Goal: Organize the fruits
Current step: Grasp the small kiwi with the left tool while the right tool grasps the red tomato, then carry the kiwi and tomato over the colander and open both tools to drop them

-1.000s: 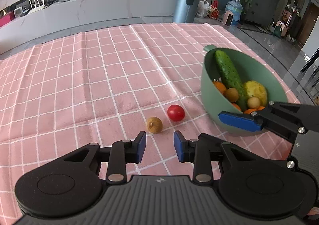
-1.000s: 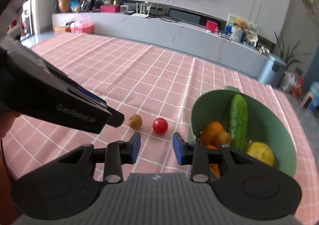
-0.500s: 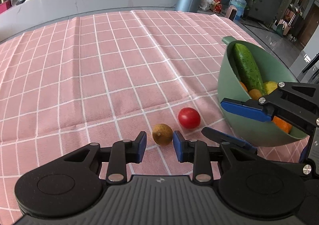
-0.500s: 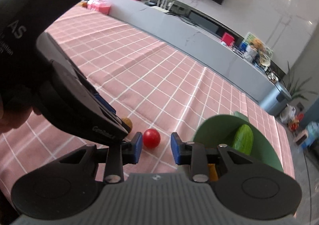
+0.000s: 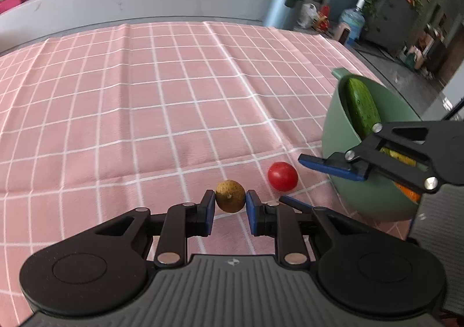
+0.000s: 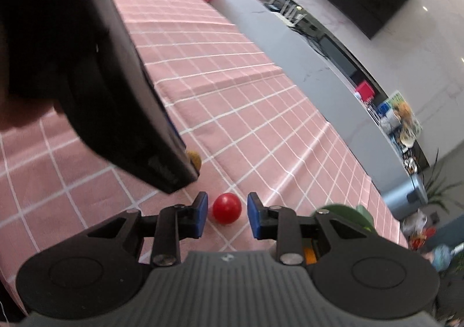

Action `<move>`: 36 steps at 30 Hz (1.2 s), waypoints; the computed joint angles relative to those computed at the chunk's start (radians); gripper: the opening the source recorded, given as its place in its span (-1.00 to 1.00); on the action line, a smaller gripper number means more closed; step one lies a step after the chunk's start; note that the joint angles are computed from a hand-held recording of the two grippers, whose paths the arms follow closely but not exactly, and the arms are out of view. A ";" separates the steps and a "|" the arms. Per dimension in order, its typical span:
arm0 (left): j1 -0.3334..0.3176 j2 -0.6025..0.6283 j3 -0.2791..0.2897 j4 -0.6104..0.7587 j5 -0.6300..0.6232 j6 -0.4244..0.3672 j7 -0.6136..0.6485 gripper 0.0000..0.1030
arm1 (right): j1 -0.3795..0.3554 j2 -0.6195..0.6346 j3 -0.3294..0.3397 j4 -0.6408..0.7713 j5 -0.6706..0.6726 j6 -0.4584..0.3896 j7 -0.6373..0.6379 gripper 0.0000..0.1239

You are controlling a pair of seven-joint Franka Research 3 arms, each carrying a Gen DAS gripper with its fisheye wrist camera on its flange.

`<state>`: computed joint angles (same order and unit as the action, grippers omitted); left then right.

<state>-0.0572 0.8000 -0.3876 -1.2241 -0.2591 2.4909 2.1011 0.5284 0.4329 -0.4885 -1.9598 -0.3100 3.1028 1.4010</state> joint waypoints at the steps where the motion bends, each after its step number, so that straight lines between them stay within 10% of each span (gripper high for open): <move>1: 0.004 -0.007 -0.001 -0.011 -0.003 0.007 -0.001 -0.52 | -0.004 0.004 0.005 0.006 -0.003 -0.005 -0.010 -0.63; 16: 0.019 -0.038 -0.008 -0.046 -0.020 0.020 0.001 -0.52 | 0.001 0.046 -0.007 0.064 -0.134 -0.075 0.052 -0.74; 26: 0.043 -0.139 -0.036 -0.159 -0.067 0.066 0.022 -0.52 | 0.149 -0.076 -0.179 -0.073 -0.189 0.045 0.260 -0.74; 36: 0.017 -0.166 -0.076 -0.155 -0.134 0.063 0.103 -0.52 | 0.621 -0.183 -0.713 -0.256 -0.184 0.105 0.503 -0.74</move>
